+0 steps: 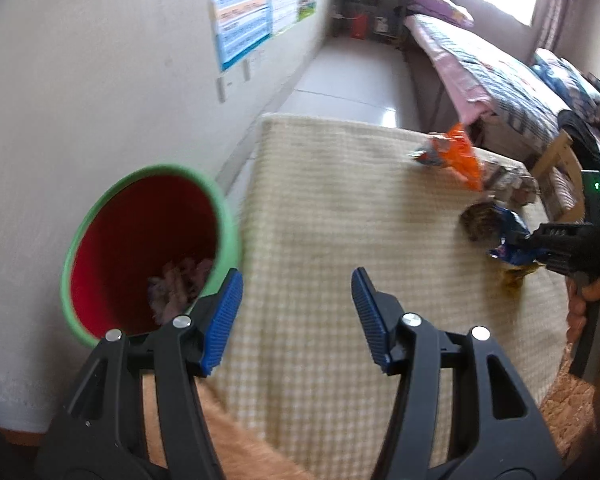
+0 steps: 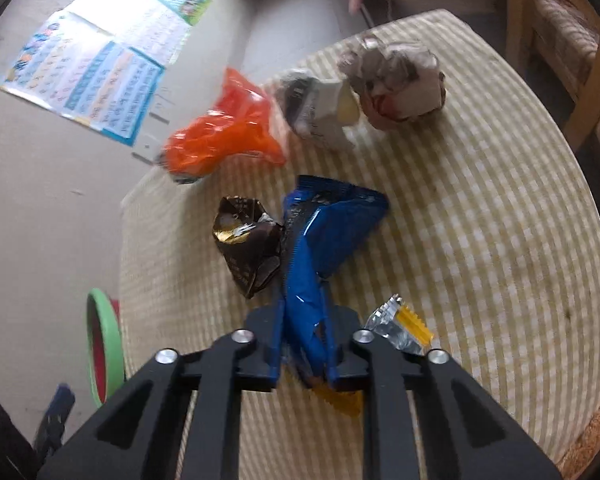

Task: Collect trash
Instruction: 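Grasp the brown chocolate wrapper with the left gripper while the right grasps the blue bag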

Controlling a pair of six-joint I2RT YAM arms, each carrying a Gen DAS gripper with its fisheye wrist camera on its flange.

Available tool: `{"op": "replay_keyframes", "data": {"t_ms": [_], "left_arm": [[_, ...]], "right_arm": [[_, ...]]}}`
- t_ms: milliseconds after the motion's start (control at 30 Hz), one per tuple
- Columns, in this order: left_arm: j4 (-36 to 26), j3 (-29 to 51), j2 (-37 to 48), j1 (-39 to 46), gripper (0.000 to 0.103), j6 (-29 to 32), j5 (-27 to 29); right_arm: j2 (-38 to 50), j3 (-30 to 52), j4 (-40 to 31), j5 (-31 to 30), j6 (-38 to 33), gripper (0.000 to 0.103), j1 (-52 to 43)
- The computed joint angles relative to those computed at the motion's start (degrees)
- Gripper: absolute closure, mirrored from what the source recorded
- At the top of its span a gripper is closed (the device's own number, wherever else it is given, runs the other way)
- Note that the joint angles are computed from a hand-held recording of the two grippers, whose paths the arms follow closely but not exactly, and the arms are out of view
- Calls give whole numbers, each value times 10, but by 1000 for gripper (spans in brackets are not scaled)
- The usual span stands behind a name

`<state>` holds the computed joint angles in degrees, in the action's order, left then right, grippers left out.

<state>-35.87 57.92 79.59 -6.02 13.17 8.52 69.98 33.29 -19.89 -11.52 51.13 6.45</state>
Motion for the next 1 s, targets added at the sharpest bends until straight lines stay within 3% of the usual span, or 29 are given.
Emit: {"op": "replay_keyframes", "data": {"t_ms": [200,267,400,500,633,767,800,867,933,967,1000], "left_arm": [[48,26,60,-128,49,-24,-2],[76,37,101,-179,38,-20,-17],[93,97,205,-255,35,-8,-26],[94,147,272,-289,27,0,-39],[49,232,352,-312,27,-9,-25],[19,281,405,-343,27,26,-61],[8,293,418,-348,28,31,-69],[2,300,429,-352,41,31,-74],[9,293,425,-350,42,18,-71],[9,290,421,-346,59,12,-60],[12,282,414,-342,58,7,-55]], "right_arm": [[-188,-60,-73,70,25,91,83],[-246,-85,-97,113,69,91,129],[-270,-94,-105,145,91,91,147],[-306,-102,-115,153,91,90,130],[-336,-116,-119,146,82,90,114],[-341,-129,-106,120,80,90,92],[-342,-130,-106,117,79,90,89],[-345,-132,-105,111,76,90,82],[-346,-132,-105,112,76,90,83],[-344,-132,-103,111,76,90,82],[-343,-132,-102,109,77,90,82]]}}
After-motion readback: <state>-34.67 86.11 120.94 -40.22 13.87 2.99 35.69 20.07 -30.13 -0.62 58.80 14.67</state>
